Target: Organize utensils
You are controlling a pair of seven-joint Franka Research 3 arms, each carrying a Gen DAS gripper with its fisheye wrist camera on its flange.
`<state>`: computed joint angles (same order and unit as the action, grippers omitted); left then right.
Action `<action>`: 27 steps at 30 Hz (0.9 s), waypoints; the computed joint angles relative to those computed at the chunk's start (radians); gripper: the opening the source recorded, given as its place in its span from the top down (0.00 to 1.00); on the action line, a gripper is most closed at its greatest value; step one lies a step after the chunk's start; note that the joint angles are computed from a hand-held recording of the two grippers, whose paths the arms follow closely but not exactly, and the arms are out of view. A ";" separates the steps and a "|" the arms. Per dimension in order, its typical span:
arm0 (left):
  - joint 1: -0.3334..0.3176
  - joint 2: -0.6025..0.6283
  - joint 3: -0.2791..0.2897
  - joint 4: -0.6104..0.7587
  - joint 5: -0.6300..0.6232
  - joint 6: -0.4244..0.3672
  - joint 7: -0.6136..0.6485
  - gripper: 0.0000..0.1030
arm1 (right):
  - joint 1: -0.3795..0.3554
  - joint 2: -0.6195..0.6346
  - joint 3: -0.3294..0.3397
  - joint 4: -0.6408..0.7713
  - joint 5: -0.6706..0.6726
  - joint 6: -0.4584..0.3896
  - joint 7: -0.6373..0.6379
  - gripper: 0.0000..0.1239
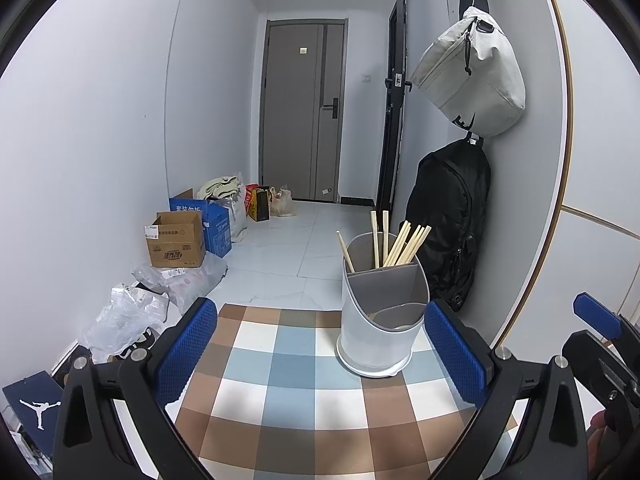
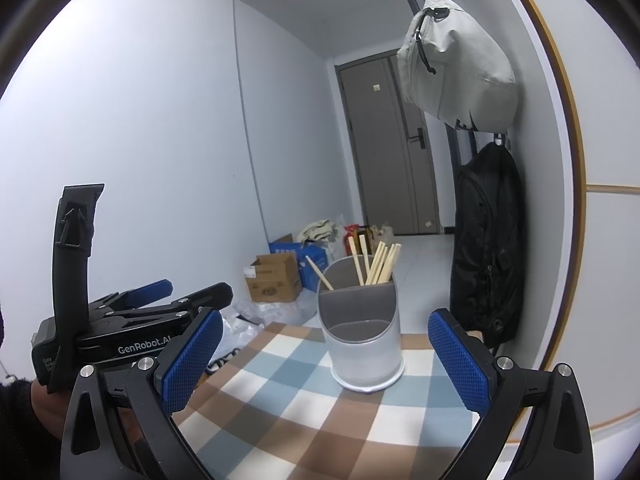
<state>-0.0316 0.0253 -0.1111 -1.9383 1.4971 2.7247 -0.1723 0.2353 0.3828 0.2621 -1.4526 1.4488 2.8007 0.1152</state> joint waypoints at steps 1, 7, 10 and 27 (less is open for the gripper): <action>0.000 0.000 0.000 0.000 0.002 -0.001 -0.001 0.02 | 0.000 0.000 0.000 0.001 0.000 -0.001 0.000 0.17; 0.000 0.000 0.001 -0.001 0.007 0.001 0.003 0.02 | 0.000 0.002 0.000 0.001 -0.007 -0.002 0.002 0.17; -0.001 -0.002 0.000 -0.002 0.009 -0.001 0.002 0.02 | -0.002 0.002 0.001 0.000 -0.008 -0.004 0.002 0.17; 0.000 0.000 0.001 0.000 -0.008 0.008 0.019 0.02 | -0.003 0.008 0.003 0.004 -0.027 -0.005 0.016 0.17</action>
<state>-0.0313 0.0253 -0.1101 -1.9388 1.4888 2.7330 -0.1536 0.2328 0.3909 0.2651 -1.4488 1.4222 2.7961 0.1313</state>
